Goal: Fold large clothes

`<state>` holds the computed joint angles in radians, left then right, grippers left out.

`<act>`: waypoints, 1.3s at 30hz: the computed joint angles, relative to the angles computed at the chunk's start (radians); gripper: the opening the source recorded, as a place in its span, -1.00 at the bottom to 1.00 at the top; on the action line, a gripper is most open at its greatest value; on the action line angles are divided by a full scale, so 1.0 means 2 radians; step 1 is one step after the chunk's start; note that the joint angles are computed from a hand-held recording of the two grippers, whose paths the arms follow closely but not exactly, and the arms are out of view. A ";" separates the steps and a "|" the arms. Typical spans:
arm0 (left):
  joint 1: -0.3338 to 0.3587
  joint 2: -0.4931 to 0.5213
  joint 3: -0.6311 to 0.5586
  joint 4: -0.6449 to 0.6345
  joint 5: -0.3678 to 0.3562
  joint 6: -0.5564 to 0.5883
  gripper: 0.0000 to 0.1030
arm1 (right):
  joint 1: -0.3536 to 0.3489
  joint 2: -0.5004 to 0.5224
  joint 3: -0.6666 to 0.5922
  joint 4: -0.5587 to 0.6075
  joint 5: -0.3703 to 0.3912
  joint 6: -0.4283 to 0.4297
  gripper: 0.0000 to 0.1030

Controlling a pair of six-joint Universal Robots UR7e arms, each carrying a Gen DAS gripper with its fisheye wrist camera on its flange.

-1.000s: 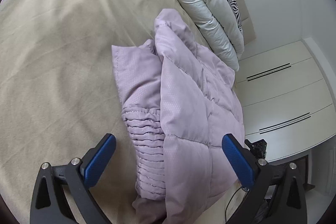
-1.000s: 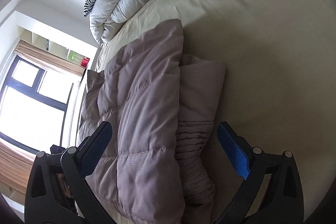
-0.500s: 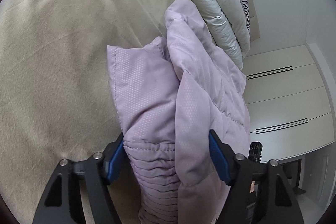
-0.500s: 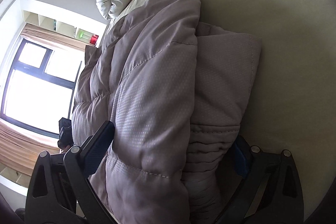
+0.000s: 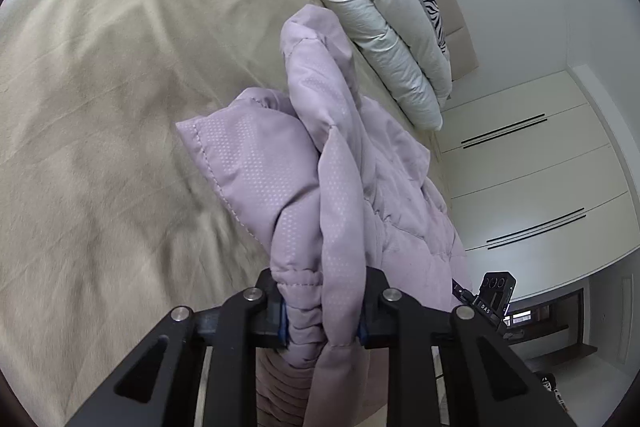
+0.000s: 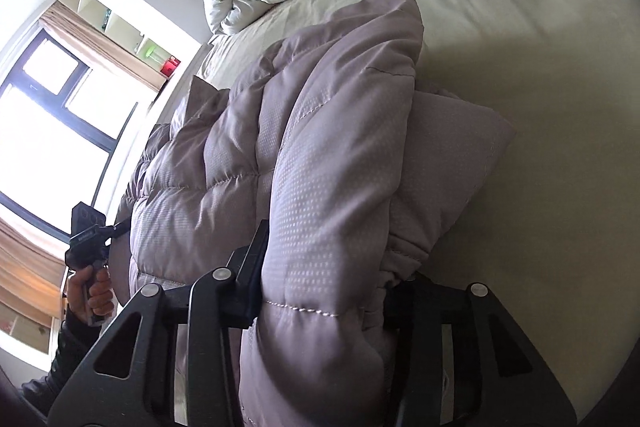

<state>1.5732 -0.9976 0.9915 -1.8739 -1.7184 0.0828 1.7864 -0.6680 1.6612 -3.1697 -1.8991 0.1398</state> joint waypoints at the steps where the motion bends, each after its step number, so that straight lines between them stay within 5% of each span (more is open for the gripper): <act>1: -0.004 -0.017 0.018 -0.005 0.006 0.009 -0.51 | 0.009 -0.002 0.004 -0.003 -0.006 0.000 -0.28; 6: -0.010 -0.100 0.101 -0.007 0.018 0.045 -0.51 | 0.052 -0.019 0.045 -0.023 -0.021 0.008 -0.31; 12: 0.021 -0.183 0.188 0.000 0.000 0.069 -0.50 | 0.096 -0.038 0.126 -0.071 -0.036 0.032 -0.31; 19: 0.063 -0.214 0.227 0.008 -0.005 0.082 -0.44 | 0.123 -0.015 0.205 -0.172 -0.030 0.091 -0.30; 23: 0.079 -0.195 0.217 0.004 -0.001 0.073 -0.28 | 0.116 0.004 0.230 -0.214 -0.037 0.109 -0.24; 28: 0.082 -0.194 0.227 -0.017 0.004 0.077 -0.11 | 0.073 0.038 0.275 -0.317 -0.005 0.122 0.20; 32: 0.084 -0.215 0.251 -0.039 0.015 0.077 0.07 | 0.053 0.058 0.293 -0.377 0.026 0.131 0.34; 36: 0.077 -0.252 0.270 -0.064 0.038 0.085 0.16 | 0.076 0.054 0.306 -0.389 -0.019 0.150 0.43; 39: 0.057 -0.296 0.298 -0.110 0.056 0.098 0.38 | 0.119 0.037 0.324 -0.379 -0.101 0.176 0.43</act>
